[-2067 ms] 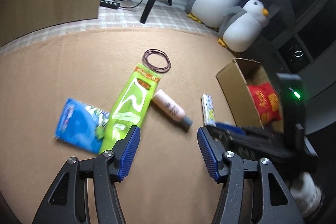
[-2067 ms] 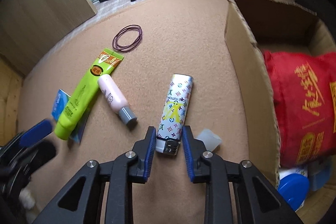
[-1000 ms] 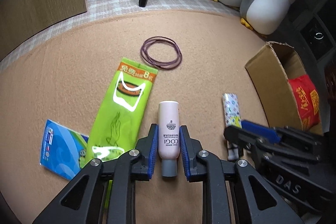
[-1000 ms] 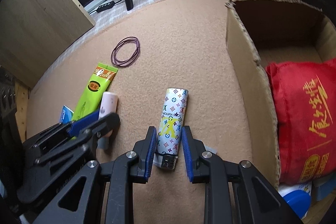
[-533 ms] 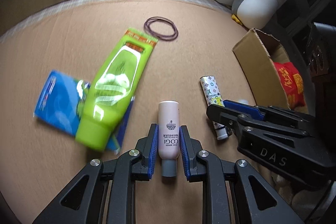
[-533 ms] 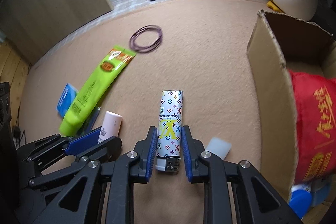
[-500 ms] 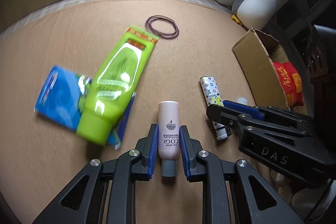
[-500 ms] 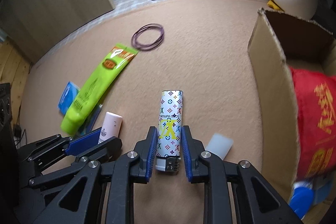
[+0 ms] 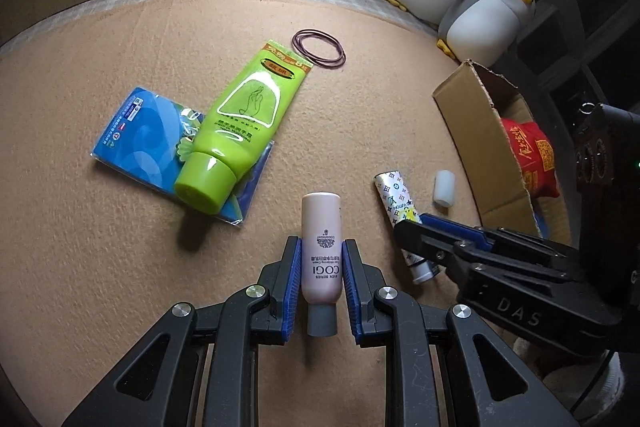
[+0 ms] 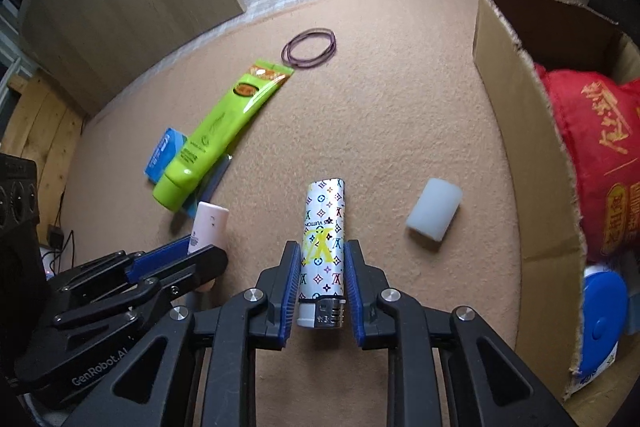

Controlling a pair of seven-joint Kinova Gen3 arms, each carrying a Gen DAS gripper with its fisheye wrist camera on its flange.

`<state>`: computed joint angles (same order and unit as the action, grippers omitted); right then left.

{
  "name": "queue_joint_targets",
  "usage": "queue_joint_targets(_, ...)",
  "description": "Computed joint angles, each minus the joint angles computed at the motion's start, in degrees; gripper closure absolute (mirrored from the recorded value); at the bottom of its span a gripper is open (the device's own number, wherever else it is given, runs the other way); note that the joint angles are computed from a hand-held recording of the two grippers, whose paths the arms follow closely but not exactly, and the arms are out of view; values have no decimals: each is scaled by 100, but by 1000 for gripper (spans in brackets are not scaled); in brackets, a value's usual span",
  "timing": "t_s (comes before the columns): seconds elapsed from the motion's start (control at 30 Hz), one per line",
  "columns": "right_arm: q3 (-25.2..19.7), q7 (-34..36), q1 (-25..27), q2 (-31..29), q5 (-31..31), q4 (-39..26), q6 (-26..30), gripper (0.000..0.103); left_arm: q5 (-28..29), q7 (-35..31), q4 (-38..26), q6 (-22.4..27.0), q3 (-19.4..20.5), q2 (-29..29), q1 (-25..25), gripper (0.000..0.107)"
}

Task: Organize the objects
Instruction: 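Carry the bottle and lighter into the box and open both tools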

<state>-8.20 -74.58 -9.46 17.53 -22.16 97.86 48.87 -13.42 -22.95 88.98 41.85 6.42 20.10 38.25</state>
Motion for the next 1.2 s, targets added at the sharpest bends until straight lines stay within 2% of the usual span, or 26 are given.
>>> queue_joint_targets(0.2,33,-75,-219,80,440,-150,155,83,17,34,61,-71,-13,-18,-15,86)
queue_joint_targets(0.37,73,-166,-636,176,1211,-442,438,83,-7,92,145,-161,-26,-66,-16,86)
queue_joint_targets(0.5,57,-161,-846,94,1596,-340,271,82,-60,198,240,-209,-44,-145,-4,86)
queue_joint_targets(0.87,-28,259,-272,-174,626,-170,140,83,-209,250,67,-150,40,-202,3,86)
queue_joint_targets(1.07,102,690,222,-532,-43,-101,265,83,-193,-123,-537,-70,118,4,62,86)
queue_joint_targets(1.2,320,912,521,-900,-308,47,312,83,-30,-638,-1267,23,206,369,115,86)
